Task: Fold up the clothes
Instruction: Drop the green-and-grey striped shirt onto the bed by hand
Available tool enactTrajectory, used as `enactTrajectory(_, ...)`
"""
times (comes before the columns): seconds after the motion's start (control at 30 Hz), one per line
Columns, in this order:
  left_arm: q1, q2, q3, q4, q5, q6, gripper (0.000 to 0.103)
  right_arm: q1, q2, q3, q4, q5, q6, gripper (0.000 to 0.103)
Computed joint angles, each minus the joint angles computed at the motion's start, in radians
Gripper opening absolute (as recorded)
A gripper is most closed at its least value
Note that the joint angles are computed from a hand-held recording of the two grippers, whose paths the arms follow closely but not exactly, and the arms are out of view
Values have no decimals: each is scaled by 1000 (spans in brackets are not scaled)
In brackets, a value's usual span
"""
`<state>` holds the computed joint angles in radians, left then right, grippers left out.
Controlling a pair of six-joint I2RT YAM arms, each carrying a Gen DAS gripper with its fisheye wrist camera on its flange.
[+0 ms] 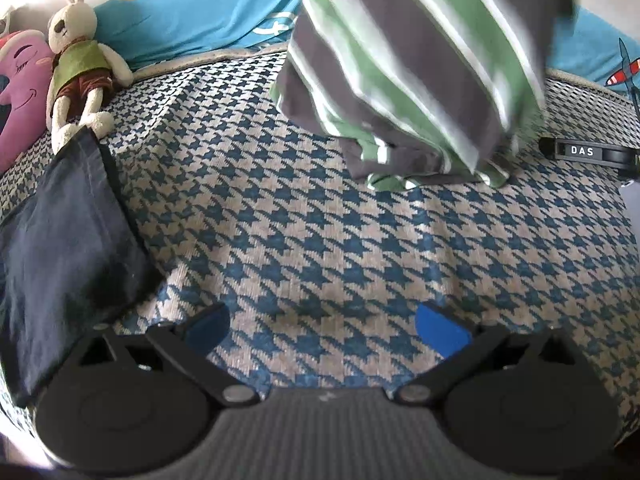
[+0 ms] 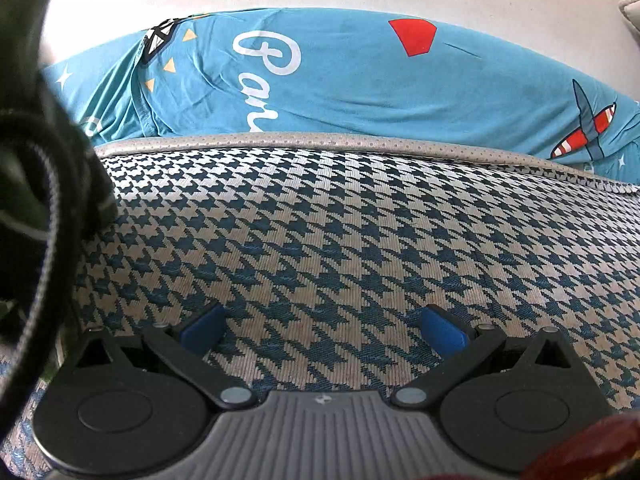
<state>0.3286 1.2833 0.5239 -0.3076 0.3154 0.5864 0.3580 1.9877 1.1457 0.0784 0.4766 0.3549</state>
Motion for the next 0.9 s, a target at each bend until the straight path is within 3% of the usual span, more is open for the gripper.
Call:
enactTrajectory(0.3,7,29,9,-4,-2,-5,103,0,-1,0,-1,0,0,103)
enactTrajectory(0.9,-50,22,20,-18,-4,-117,103,2,-2,0,-4,2,1,103)
